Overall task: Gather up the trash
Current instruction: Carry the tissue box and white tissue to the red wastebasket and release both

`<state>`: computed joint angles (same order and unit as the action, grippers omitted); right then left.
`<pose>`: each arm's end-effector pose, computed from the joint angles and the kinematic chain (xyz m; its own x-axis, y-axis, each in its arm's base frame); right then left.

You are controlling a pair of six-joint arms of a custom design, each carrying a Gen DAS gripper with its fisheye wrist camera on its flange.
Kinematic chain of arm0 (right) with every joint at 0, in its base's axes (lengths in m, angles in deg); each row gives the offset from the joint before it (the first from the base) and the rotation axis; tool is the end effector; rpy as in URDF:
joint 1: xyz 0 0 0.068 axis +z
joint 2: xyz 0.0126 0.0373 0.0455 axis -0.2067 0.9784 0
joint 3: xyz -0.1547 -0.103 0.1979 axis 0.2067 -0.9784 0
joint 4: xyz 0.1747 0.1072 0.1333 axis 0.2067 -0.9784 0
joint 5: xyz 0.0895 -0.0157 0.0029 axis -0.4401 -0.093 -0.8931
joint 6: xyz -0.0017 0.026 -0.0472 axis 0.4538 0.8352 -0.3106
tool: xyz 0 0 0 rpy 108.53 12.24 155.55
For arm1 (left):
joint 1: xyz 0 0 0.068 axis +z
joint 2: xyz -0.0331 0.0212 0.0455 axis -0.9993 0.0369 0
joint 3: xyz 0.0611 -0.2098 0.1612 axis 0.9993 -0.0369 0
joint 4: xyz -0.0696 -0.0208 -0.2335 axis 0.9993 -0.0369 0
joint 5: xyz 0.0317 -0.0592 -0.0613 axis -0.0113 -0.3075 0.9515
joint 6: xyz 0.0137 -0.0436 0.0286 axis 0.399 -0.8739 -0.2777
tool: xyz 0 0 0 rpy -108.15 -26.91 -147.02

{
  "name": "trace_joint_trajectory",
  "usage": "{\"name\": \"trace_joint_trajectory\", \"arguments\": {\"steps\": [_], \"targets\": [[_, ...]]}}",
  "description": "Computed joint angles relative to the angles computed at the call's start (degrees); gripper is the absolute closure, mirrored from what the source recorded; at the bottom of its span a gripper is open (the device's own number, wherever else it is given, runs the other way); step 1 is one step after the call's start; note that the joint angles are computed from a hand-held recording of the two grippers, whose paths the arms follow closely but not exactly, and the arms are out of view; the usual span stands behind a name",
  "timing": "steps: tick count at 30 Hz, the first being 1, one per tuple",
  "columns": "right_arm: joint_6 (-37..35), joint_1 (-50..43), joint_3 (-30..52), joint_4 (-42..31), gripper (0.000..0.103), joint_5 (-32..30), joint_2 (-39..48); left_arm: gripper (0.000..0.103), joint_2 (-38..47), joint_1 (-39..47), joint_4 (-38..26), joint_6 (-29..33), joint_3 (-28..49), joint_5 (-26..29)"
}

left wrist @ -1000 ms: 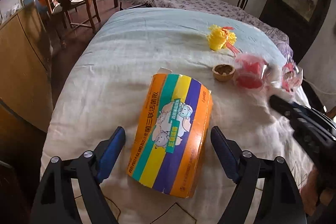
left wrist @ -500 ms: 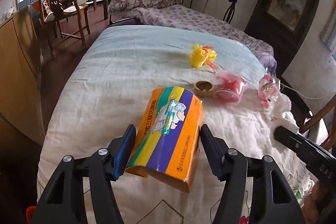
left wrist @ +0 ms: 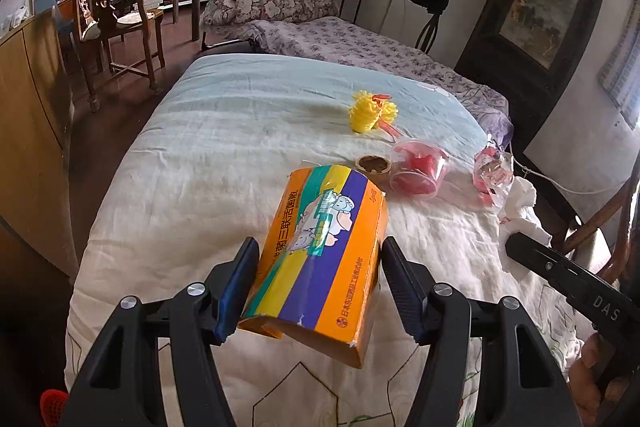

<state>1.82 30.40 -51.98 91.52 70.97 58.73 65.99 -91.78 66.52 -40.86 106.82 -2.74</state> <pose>0.1800 0.1440 0.0596 -0.6149 0.4929 -0.6156 0.2494 0.8621 0.4411 0.2780 -0.0327 0.0893 -0.7286 0.2590 -0.6341 0.4629 0.8685 -0.1771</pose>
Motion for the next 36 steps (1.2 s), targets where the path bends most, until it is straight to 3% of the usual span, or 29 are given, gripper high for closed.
{"name": "trace_joint_trajectory", "arguments": {"steps": [7,11,16,22,28,36], "targets": [[3.02,4.49,-2.52,2.50,0.089,3.34,-0.20,0.041,-2.56,1.62,0.52,1.02,-3.19,1.68],[5.77,8.67,-4.54,4.95,0.089,6.27,0.31,0.041,-7.18,5.34,-1.29,2.81,-7.23,6.65],[8.74,16.74,-4.29,2.49,0.089,13.42,0.29,0.041,-16.10,12.61,-7.22,6.97,-11.56,13.66],[15.27,24.25,-3.91,0.11,0.089,17.16,1.50,0.041,-27.02,25.17,-22.13,17.36,-11.33,19.91],[21.12,31.42,-0.15,-13.22,0.089,21.89,-3.21,0.041,-30.76,40.99,-41.50,32.82,-5.07,27.30],[24.83,40.69,7.96,-33.07,0.089,30.04,-11.88,0.041,-24.96,63.78,-70.54,62.55,8.02,34.53]]}}
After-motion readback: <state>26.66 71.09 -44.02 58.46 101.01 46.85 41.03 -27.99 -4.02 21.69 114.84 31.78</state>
